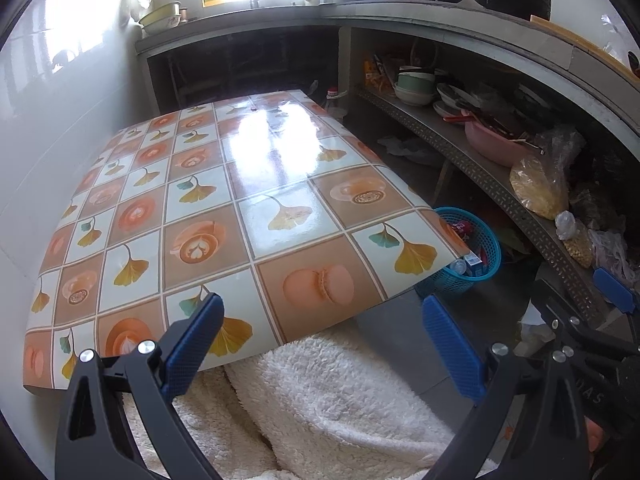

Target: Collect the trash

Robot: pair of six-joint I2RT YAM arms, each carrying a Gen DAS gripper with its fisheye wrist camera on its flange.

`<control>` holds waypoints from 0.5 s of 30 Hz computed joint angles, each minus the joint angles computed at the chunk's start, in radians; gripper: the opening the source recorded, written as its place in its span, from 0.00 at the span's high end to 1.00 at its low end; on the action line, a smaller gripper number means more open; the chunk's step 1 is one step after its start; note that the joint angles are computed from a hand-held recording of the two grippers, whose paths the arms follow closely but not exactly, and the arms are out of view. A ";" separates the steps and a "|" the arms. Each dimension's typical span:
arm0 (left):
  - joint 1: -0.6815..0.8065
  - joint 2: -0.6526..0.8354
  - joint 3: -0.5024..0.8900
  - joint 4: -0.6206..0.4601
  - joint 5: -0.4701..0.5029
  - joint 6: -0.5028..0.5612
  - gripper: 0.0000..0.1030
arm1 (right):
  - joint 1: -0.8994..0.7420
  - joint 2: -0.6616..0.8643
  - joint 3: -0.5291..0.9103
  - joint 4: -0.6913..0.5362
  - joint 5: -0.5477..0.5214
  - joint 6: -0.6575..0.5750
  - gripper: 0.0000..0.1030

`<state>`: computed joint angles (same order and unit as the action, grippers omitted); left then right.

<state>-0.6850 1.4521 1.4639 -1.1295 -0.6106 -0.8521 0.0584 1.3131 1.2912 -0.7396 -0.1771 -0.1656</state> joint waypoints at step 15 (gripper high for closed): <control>-0.005 0.003 0.004 -0.004 -0.002 -0.006 0.05 | -0.002 -0.003 -0.002 0.002 0.001 0.000 0.08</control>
